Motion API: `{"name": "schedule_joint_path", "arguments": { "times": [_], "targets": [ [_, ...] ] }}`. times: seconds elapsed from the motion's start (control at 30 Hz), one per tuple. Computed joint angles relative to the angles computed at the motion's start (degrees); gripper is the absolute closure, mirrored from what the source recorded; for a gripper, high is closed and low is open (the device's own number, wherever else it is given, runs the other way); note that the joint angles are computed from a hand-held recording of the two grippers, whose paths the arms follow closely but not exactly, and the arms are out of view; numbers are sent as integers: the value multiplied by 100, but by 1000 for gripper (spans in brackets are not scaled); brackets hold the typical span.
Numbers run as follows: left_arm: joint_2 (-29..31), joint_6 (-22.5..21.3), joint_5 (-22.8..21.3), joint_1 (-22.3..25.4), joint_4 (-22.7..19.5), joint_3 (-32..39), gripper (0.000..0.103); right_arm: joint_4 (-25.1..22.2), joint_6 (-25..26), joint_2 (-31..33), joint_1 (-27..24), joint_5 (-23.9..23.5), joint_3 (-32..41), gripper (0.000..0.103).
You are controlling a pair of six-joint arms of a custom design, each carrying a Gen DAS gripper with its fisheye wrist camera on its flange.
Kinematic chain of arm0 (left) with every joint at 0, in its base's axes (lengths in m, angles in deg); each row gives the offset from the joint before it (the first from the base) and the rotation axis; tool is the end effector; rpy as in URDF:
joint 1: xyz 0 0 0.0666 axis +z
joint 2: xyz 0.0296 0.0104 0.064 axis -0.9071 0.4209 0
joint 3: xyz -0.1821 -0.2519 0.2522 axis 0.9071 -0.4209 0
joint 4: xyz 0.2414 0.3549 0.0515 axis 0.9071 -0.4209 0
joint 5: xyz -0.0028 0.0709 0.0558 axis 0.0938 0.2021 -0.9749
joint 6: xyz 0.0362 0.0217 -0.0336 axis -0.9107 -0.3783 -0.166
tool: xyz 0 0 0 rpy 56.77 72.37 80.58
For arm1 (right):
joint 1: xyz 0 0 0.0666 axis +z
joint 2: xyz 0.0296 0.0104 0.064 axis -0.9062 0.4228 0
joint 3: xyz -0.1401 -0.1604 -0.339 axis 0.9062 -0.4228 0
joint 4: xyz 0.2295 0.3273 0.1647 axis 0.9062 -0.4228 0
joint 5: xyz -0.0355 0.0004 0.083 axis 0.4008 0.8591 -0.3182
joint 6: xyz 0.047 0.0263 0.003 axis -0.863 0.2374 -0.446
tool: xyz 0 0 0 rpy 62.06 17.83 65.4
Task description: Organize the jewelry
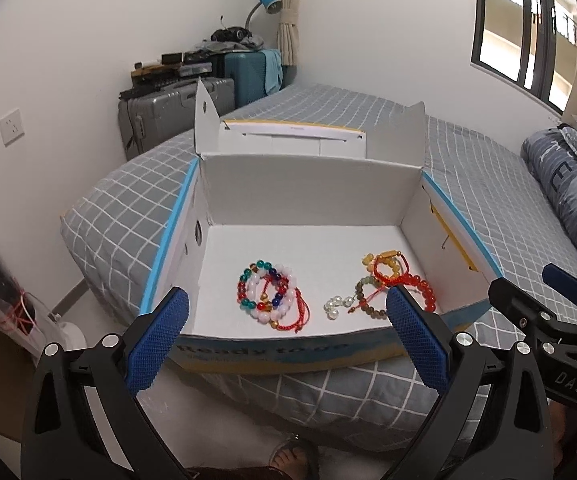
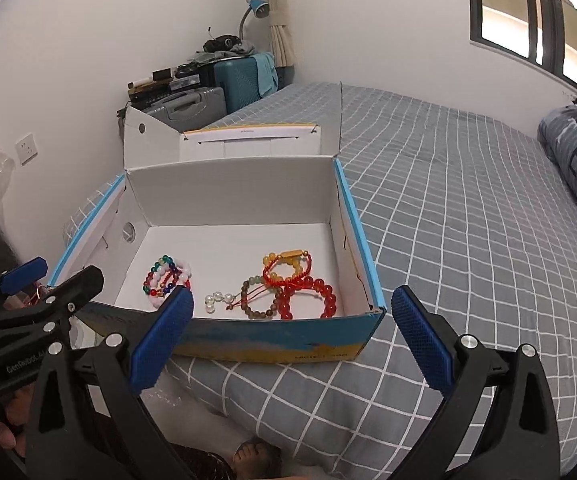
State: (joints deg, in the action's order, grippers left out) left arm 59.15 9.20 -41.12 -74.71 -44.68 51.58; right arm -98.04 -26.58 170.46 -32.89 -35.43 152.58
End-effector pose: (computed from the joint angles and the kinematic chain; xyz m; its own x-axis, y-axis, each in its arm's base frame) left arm 0.5847 -0.0998 0.4475 -0.6339 0.0545 -0.7715 0.1434 0.9885 -0.0480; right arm 0.5748 0.3411 0.4604 -0.6217 0.0963 -0.7773 0.0905 0.9946 0.0509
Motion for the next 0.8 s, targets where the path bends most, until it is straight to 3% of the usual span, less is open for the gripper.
{"name": "schedule_joint_path", "arguments": {
  "times": [0.8],
  "targets": [
    [14,-92,-186,-143,-9,-6,6,-40,-21,25,-10,-22,35,8]
  ]
}}
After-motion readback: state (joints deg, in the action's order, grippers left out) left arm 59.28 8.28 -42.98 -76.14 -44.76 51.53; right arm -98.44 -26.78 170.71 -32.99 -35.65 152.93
